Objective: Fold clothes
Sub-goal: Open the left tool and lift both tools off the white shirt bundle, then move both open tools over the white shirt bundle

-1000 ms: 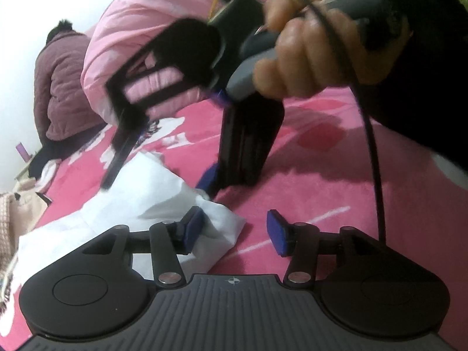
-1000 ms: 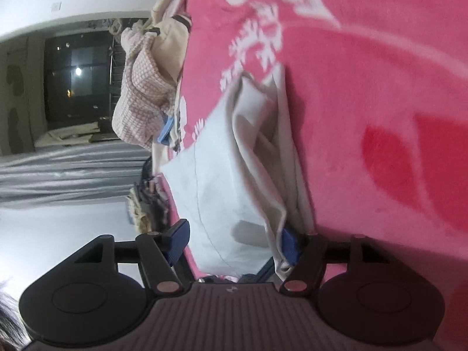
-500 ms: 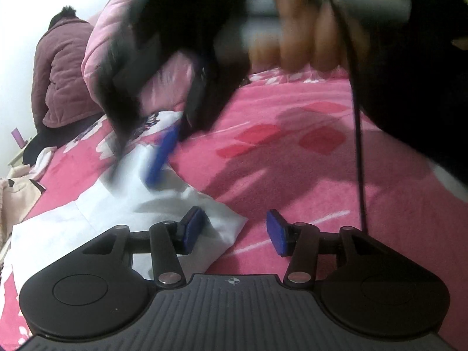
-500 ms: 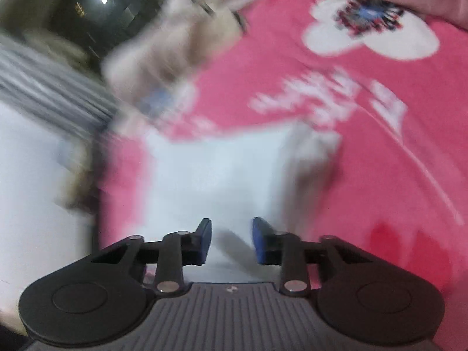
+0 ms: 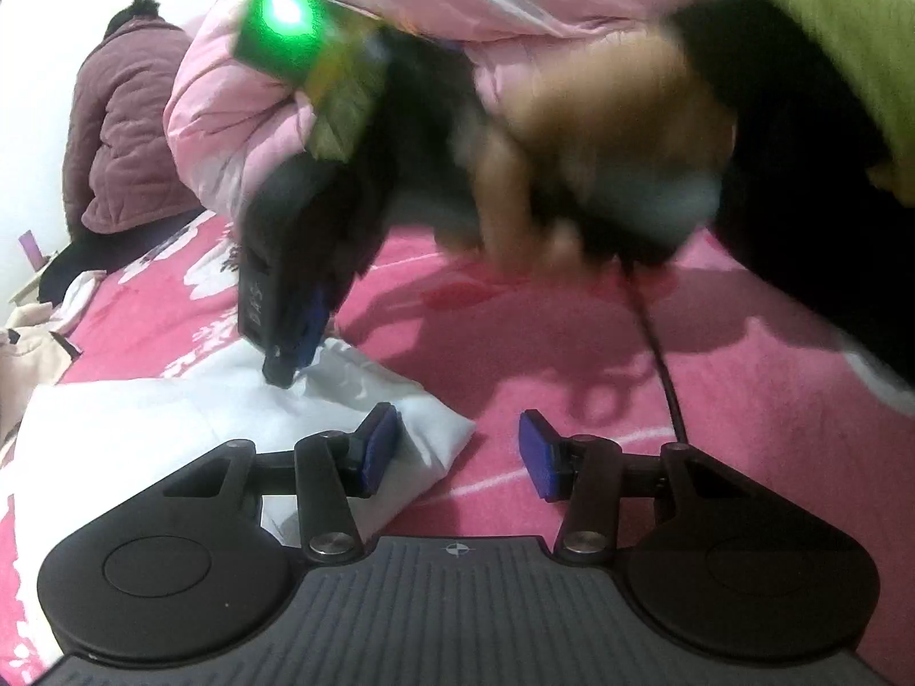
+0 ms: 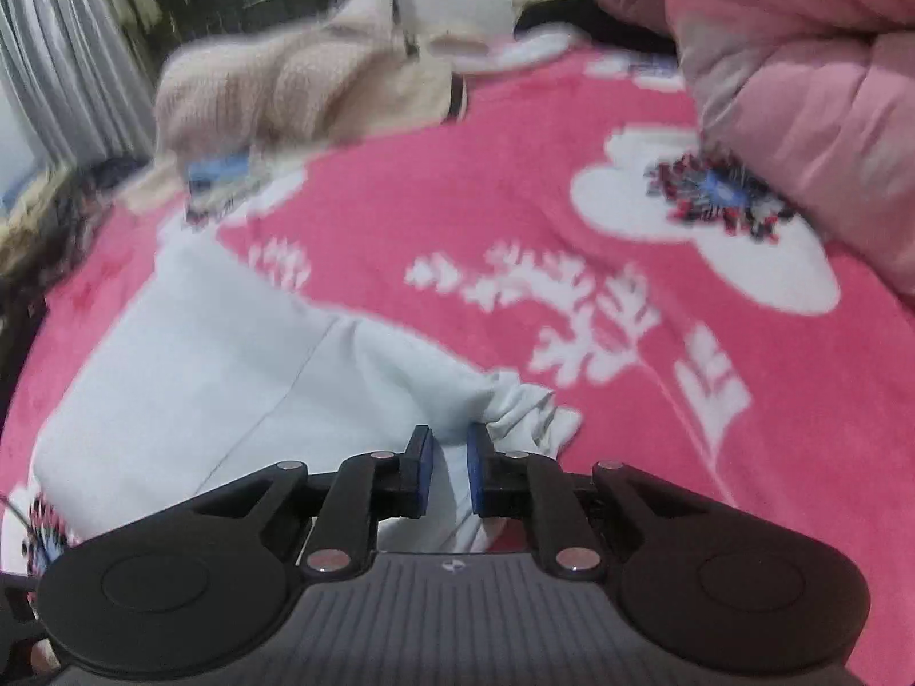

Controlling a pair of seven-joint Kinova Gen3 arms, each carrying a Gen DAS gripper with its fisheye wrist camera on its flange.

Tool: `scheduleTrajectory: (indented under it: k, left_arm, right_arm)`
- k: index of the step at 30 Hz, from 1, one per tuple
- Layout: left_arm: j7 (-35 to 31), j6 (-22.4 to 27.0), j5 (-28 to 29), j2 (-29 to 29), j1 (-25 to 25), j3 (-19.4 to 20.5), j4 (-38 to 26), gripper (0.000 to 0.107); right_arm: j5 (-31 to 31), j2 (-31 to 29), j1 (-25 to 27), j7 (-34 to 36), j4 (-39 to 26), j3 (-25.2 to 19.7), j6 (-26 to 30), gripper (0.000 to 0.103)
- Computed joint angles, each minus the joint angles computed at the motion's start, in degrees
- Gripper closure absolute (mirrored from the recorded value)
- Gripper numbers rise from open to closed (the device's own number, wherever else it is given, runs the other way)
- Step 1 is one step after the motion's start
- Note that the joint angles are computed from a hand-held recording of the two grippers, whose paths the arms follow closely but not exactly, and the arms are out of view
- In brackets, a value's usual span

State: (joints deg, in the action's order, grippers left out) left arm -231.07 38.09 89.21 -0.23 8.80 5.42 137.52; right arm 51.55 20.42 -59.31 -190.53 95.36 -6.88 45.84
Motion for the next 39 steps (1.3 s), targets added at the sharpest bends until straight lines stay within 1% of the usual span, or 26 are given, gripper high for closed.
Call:
scheduleTrajectory:
  k: [2, 3, 4, 5, 7, 8, 10, 11, 12, 15, 16, 17, 18, 20, 22, 24, 25, 26, 27, 29, 31, 32, 34, 35, 37, 39]
  left_arm:
    - [1.17, 0.03, -0.31, 0.06, 0.08, 0.03, -0.25, 0.06]
    - [1.66, 0.09, -0.44, 0.09, 0.21, -0.1, -0.35, 0.06]
    - [2.07, 0.18, -0.54, 0.13, 0.21, -0.15, -0.43, 0.06]
    - [2.11, 0.26, -0.51, 0.12, 0.09, -0.11, -0.41, 0.06]
    - [1.78, 0.43, -0.52, -0.12, 0.09, -0.35, -0.24, 0.06]
    - [1.5, 0.53, -0.67, -0.34, 0.63, -1.07, -0.16, 0.06]
    - [2.0, 0.2, -2.08, -2.19, 2.51, -3.66, 0.1, 0.06]
    - [3.65, 0.53, -4.14, -3.38, 2.36, -4.49, -0.04, 0.06]
    - [5.98, 1.42, -6.47, -4.61, 2.66, -6.37, -0.23, 0.06]
    - [12.97, 6.22, -13.3, -7.5, 3.86, -14.33, -1.89, 0.06]
    - [15.3, 7.96, -14.89, -7.96, 3.91, -16.56, -2.96, 0.06]
    - [17.63, 9.82, -15.87, -7.99, 3.14, -17.83, -4.31, 0.06]
    - [19.96, 11.21, -16.01, -7.49, 2.52, -18.68, -5.82, 0.06]
    - [24.62, 11.53, -14.55, -5.82, 4.45, -21.45, -8.69, 0.06]
    - [29.28, 8.13, -11.72, -3.53, 9.48, -24.25, -11.15, 0.06]
    - [33.55, 3.47, -10.49, -0.47, 11.78, -23.38, -13.78, 0.06]
    - [35.63, 1.14, -11.27, 1.46, 12.53, -23.05, -15.08, 0.061]
    - [37.96, -1.19, -12.88, 3.53, 13.3, -23.14, -15.99, 0.064]
    - [40.22, -3.52, -14.11, 5.3, 13.02, -22.31, -16.33, 0.067]
    - [41.97, -6.99, -13.77, 5.66, 9.51, -17.94, -15.17, 0.067]
    - [40.0, -7.07, -11.32, 5.37, 4.81, -14.07, -13.59, 0.067]
    - [39.49, -7.67, -10.72, 5.14, 3.81, -12.73, -13.21, 0.067]
    - [38.28, -8.43, -9.33, 4.98, 3.85, -12.32, -12.62, 0.067]
    - [37.97, -8.62, -8.79, 4.99, 3.26, -11.63, -12.42, 0.067]
    - [39.4, -8.35, -9.79, 4.62, 4.03, -12.74, -12.56, 0.067]
    - [43.05, -9.43, -12.42, 4.4, 3.81, -11.64, -13.3, 0.067]
  right_arm:
    - [2.46, -0.98, -1.91, -1.72, -0.23, 0.43, 2.38, 0.089]
    - [4.79, -1.63, -3.77, -3.43, 0.21, 1.2, 3.55, 0.085]
    - [6.68, -2.04, -4.56, -4.5, 0.61, 1.32, 3.88, 0.085]
    - [7.64, -1.39, -4.29, -4.65, 1.11, 1.1, 3.27, 0.085]
    - [7.49, 0.04, -1.41, -2.67, 1.06, -1.27, 1.7, 0.083]
    - [6.95, 0.74, -0.66, -1.27, 0.96, -1.52, 0.71, 0.083]
    - [7.41, 1.37, -1.0, -1.01, 1.23, -0.55, -0.57, 0.083]
    - [6.88, 1.24, -0.67, -1.01, 0.9, -0.7, -0.5, 0.083]
    - [6.31, 1.18, -0.63, -0.61, 0.48, -0.79, -0.04, 0.083]
    - [7.58, 1.57, -1.88, -1.06, 0.72, -0.07, 0.69, 0.083]
    - [7.88, 1.7, -1.87, -1.79, 0.88, 0.12, 0.41, 0.083]
    - [7.78, 1.67, -2.01, -2.26, 0.75, 0.13, 0.65, 0.083]
    - [7.74, 1.66, -2.19, -2.72, 0.61, 0.13, 0.95, 0.083]
    - [8.35, 1.99, -3.04, -3.37, 0.22, 0.1, 2.05, 0.083]
    - [8.88, 2.0, -3.33, -4.73, 0.49, 0.13, 2.17, 0.082]
    - [9.51, 1.94, -3.43, -5.72, 0.81, 0.1, 2.21, 0.082]
    - [9.94, 1.9, -3.47, -6.32, 1.08, 0.09, 2.12, 0.082]
    - [10.39, 1.86, -3.5, -6.94, 1.35, 0.06, 2.03, 0.082]
    - [10.85, 1.81, -3.52, -7.6, 1.63, 0.03, 1.91, 0.082]
    - [11.91, 1.68, -3.44, -9.33, 2.35, -0.02, 1.41, 0.082]
    - [12.87, 1.86, -3.45, -10.24, 2.56, -0.16, 1.57, 0.082]
    - [13.27, 1.98, -3.46, -10.57, 2.58, -0.22, 1.7, 0.082]
    - [13.94, 2.2, -3.48, -11.11, 2.59, -0.33, 1.98, 0.082]
    - [13.83, 2.16, -2.66, -10.72, 2.29, -1.45, 2.57, 0.082]
    - [14.97, 1.3, -3.89, -12.76, 2.68, -0.53, 3.13, 0.082]
    - [17.88, 0.04, -5.25, -16.96, 3.64, 0.01, 4.18, 0.081]
